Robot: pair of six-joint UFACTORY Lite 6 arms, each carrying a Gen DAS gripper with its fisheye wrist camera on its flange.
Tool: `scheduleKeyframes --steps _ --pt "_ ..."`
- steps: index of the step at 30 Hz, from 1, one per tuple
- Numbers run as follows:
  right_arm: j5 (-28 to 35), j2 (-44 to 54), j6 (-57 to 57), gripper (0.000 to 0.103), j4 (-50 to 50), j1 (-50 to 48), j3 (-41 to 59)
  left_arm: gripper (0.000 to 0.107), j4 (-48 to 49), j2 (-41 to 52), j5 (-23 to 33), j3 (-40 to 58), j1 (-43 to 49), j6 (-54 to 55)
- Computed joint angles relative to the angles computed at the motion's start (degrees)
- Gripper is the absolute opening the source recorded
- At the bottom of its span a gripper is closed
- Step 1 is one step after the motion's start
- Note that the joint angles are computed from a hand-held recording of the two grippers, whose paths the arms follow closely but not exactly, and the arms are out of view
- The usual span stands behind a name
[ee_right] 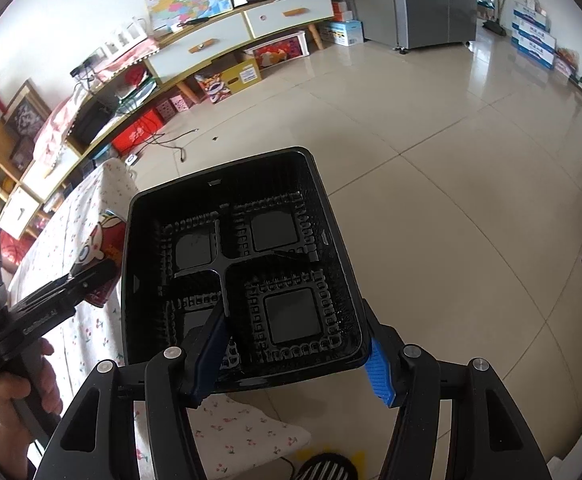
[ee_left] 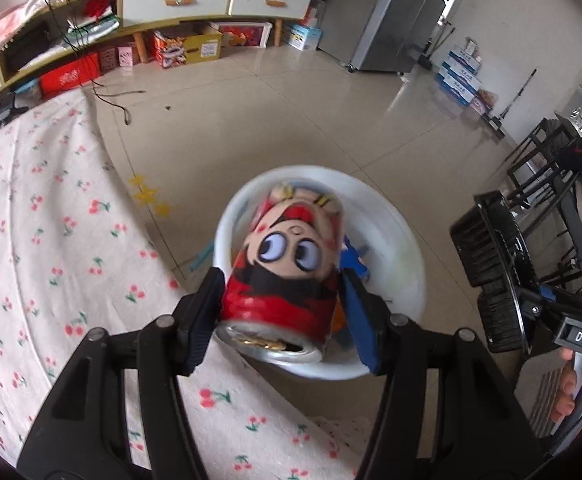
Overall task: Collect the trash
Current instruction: 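Carry the red can and black tray to the white bin, open the left tool, then lower the black tray onto the white bin and open the right tool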
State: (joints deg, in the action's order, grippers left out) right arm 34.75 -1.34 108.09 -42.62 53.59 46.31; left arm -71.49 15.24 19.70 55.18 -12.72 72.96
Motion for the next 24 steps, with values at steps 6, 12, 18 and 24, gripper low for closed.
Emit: scheduleKeyframes --steps 6,12,18,24 --pt "0.4 0.9 -2.2 0.062 1.3 -1.1 1.3 0.074 -0.5 -4.9 2.4 -2.7 3.7 0.8" --pt "-0.2 7.9 -7.8 0.062 3.4 -3.3 8.7 0.082 1.1 -11.6 6.1 -9.0 11.8 2.7" --pt "-1.2 16.6 -13.6 0.063 6.1 -4.6 17.5 0.084 4.8 -14.9 8.1 -13.2 19.9 4.1" --pt "-6.0 24.5 -16.0 0.066 7.8 -6.3 24.4 0.092 7.6 -18.8 8.7 -17.0 27.4 6.8"
